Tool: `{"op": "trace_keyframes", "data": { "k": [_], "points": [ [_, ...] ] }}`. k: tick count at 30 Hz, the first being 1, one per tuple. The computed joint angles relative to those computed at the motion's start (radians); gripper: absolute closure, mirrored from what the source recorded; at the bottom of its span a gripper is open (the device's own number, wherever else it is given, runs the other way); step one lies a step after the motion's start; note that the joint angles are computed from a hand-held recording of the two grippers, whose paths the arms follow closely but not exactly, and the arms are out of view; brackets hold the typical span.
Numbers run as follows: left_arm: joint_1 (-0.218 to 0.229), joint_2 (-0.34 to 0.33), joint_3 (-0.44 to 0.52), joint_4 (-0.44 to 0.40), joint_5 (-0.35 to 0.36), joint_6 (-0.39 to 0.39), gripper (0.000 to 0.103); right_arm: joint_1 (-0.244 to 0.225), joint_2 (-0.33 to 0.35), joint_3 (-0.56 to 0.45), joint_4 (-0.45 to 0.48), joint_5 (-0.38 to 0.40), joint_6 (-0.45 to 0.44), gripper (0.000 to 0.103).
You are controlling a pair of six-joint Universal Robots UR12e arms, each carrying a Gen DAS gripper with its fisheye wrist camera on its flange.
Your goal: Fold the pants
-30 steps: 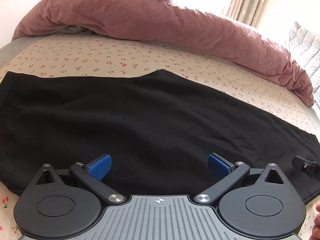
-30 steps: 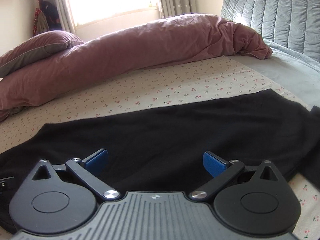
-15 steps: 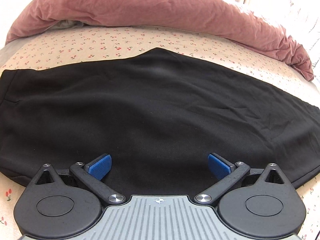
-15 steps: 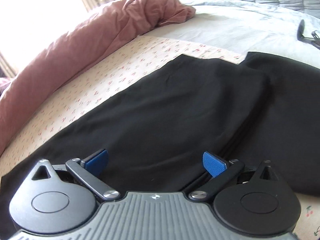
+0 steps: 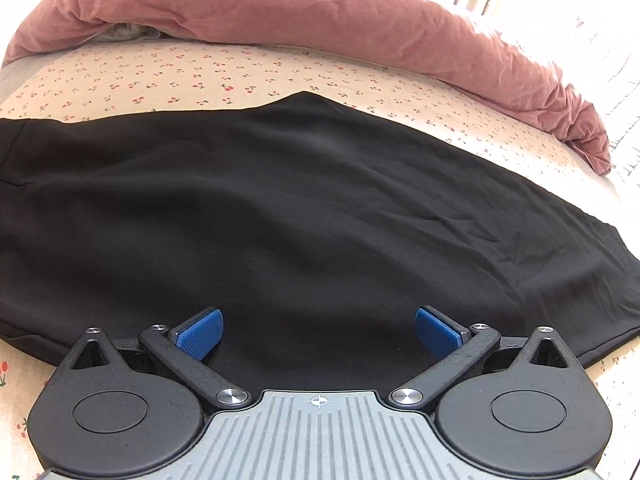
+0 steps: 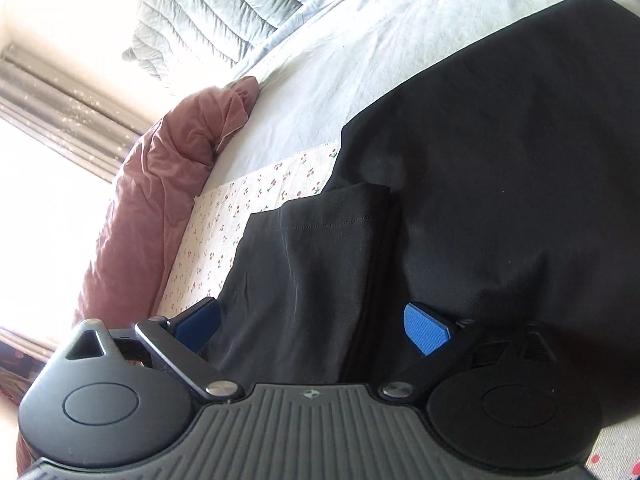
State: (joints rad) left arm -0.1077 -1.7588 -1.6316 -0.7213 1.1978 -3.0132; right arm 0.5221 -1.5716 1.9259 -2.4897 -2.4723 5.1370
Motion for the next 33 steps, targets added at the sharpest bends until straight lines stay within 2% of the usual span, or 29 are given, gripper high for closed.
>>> {"op": "trace_keyframes", "data": {
  "k": [5,9,12,14,15,17,19,20,22,25,28,33],
  "points": [
    [0.007,0.001,0.002,-0.008,-0.015,-0.011,0.000,-0.005,-0.006,0.062,-0.229,-0.016,-0.036,0.008],
    [0.010,0.001,0.004,-0.019,-0.040,-0.006,0.000,0.004,-0.001,0.064,-0.265,-0.055,-0.061,0.013],
    [0.016,0.002,0.006,-0.035,-0.067,-0.004,0.000,0.001,-0.010,0.048,-0.167,-0.054,-0.074,0.023],
    [0.019,0.004,0.007,-0.042,-0.081,-0.007,0.000,0.007,-0.021,0.045,-0.109,-0.058,-0.045,0.031],
    [0.020,0.003,0.007,-0.043,-0.086,-0.009,0.000,0.006,-0.022,0.051,-0.130,-0.061,-0.054,0.032],
    [0.019,0.002,0.008,-0.047,-0.086,-0.012,0.000,-0.003,-0.033,0.053,-0.100,-0.030,-0.083,0.034],
    [0.018,0.001,0.011,-0.054,-0.086,-0.012,0.000,-0.016,-0.034,0.029,-0.007,0.006,-0.133,0.038],
    [0.017,0.001,0.011,-0.056,-0.087,-0.009,0.000,-0.024,-0.031,0.004,0.080,0.024,-0.148,0.039],
    [0.020,0.001,0.012,-0.057,-0.097,-0.005,0.000,-0.034,-0.023,-0.031,0.196,0.041,-0.120,0.045],
    [0.021,0.001,0.013,-0.061,-0.101,-0.010,0.000,-0.047,-0.013,-0.057,0.263,0.046,-0.088,0.043],
    [0.023,0.001,0.013,-0.064,-0.106,-0.007,0.000,-0.056,0.008,-0.084,0.315,0.042,-0.132,0.038],
    [0.021,0.001,0.013,-0.063,-0.102,-0.003,0.000,-0.063,0.042,-0.132,0.430,0.024,-0.171,0.041]
  ]
}}
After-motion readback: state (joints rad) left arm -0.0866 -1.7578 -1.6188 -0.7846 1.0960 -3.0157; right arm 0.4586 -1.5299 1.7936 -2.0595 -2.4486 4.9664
